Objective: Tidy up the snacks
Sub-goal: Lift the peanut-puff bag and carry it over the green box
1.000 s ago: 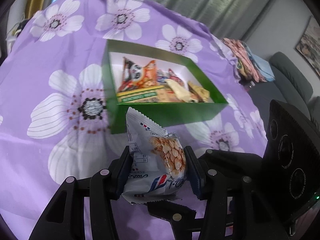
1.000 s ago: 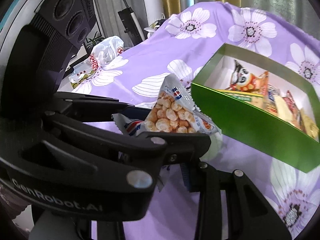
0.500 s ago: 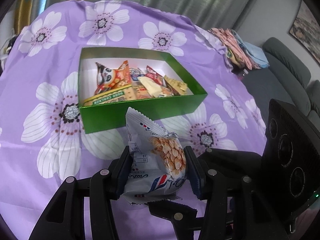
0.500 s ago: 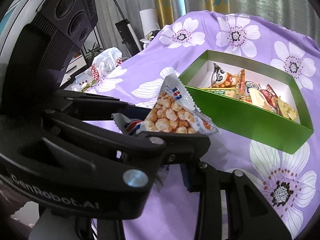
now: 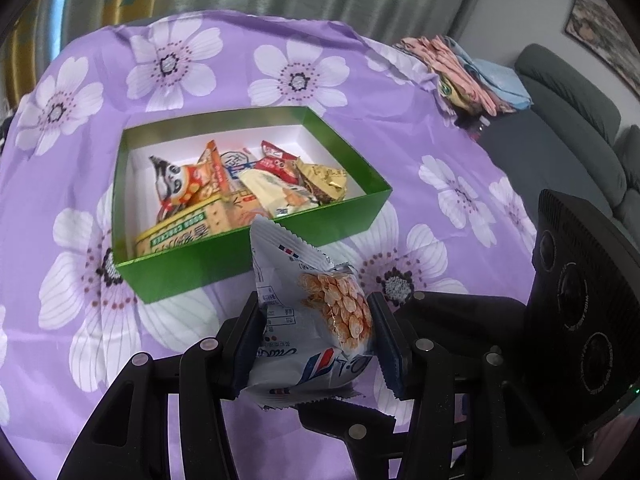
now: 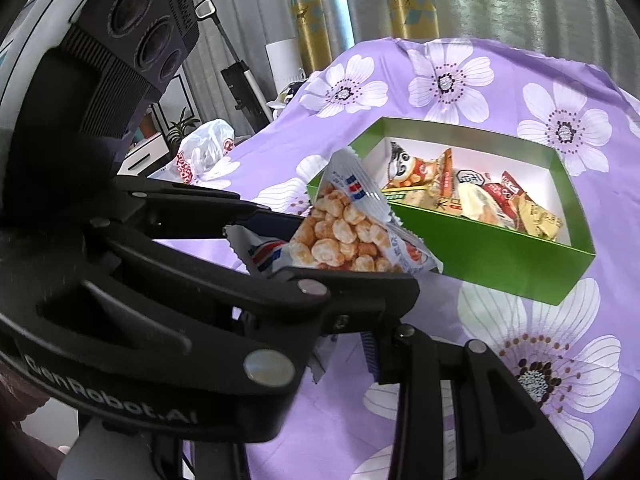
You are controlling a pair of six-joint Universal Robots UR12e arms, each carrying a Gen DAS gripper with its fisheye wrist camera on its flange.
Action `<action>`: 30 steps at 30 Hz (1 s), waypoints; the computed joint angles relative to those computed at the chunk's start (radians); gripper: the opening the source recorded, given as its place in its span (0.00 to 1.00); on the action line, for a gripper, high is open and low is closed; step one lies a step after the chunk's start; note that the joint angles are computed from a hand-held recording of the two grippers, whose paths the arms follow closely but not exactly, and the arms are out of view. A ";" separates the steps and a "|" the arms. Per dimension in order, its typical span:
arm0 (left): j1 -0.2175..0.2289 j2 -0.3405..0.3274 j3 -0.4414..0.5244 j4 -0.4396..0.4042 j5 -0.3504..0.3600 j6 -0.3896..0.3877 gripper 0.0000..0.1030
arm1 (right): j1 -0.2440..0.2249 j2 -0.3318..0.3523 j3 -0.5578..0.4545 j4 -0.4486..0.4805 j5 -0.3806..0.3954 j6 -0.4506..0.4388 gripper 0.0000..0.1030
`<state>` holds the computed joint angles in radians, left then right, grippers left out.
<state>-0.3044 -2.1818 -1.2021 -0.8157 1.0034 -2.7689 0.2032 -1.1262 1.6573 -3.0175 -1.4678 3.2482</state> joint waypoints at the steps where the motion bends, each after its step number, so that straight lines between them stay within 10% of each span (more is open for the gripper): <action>1: -0.002 -0.001 0.002 0.000 0.003 0.003 0.51 | -0.001 -0.001 0.002 -0.005 -0.003 -0.001 0.35; 30: -0.046 -0.122 0.228 -0.050 0.056 0.044 0.51 | -0.050 0.033 -0.035 -0.100 -0.018 0.032 0.35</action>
